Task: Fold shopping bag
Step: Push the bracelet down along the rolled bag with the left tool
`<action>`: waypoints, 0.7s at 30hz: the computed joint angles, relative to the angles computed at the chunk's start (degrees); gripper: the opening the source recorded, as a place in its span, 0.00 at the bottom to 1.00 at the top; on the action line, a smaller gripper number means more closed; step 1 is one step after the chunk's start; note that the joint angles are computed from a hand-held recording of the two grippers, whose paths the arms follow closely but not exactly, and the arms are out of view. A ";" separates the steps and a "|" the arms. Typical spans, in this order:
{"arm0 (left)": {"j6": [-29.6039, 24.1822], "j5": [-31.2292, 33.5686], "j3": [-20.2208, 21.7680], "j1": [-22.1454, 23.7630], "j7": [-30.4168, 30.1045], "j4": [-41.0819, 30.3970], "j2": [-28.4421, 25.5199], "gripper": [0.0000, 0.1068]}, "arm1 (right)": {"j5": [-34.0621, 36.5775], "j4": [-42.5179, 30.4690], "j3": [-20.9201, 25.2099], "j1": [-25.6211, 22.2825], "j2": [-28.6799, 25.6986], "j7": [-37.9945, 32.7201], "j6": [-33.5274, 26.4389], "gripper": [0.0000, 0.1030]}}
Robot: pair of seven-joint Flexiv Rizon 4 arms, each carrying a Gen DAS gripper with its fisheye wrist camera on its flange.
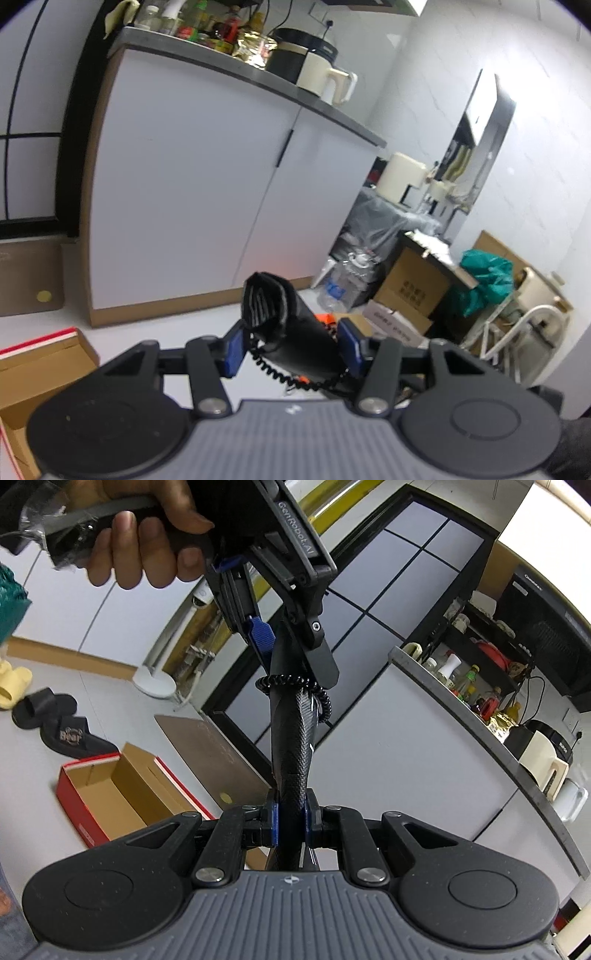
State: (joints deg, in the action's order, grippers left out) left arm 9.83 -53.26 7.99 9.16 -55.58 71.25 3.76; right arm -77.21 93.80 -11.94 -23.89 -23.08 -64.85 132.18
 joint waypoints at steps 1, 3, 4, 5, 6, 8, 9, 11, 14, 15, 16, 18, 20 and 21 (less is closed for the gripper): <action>0.58 -0.07 -0.15 -0.20 -0.19 0.47 0.12 0.51 | 0.21 0.19 -0.04 0.12 0.03 -0.52 -0.39 0.13; 2.28 -0.23 -0.29 -0.69 -0.54 1.85 0.62 0.50 | 0.49 0.46 0.03 0.15 0.09 -1.29 -0.87 0.13; 3.28 -0.13 -0.33 -0.95 -0.91 2.55 0.90 0.50 | 0.66 0.66 0.09 0.14 0.16 -1.68 -1.08 0.13; 4.07 -0.36 -0.26 -1.21 -1.49 3.42 1.17 0.50 | 0.83 0.82 0.13 0.21 0.20 -2.12 -1.52 0.13; 4.69 -0.52 -0.13 -1.42 -1.84 4.20 1.45 0.50 | 0.87 0.90 0.18 0.23 0.16 -2.46 -1.90 0.13; 5.38 -0.45 0.13 -1.72 -1.91 5.10 1.84 0.50 | 0.50 0.86 0.26 0.08 0.03 -2.79 -2.15 0.13; 5.65 -0.71 0.28 -1.90 -2.06 5.72 2.04 0.50 | 0.21 0.85 0.24 0.05 -0.09 -3.05 -2.23 0.13; 6.24 -1.61 0.50 -2.30 -2.27 7.13 2.42 0.50 | -0.04 0.90 0.27 -0.03 -0.22 -3.64 -2.00 0.13; 7.72 -2.45 0.77 -2.83 -2.46 9.20 2.92 0.49 | 0.84 1.57 0.53 0.08 -0.38 -6.25 -1.29 0.13; 8.11 -2.81 0.92 -2.90 -2.64 9.86 3.00 0.47 | 0.65 1.69 0.55 0.04 -0.45 -6.97 -0.91 0.13; 8.50 -3.18 1.08 -2.95 -2.80 10.58 3.08 0.46 | 0.55 1.77 0.54 0.03 -0.44 -7.16 -0.85 0.13; 8.73 -3.48 1.25 -2.95 -2.74 11.21 3.09 0.45 | 0.04 2.05 0.42 0.05 -0.44 -8.00 -0.62 0.13; 9.15 -3.62 1.26 -2.98 -2.68 11.76 3.17 0.43 | -0.31 2.32 0.28 0.13 -0.48 -8.83 -0.58 0.13; 9.79 -3.79 1.22 -3.07 -2.69 12.33 3.34 0.42 | -0.63 2.30 0.22 0.17 -0.57 -8.89 -0.59 0.13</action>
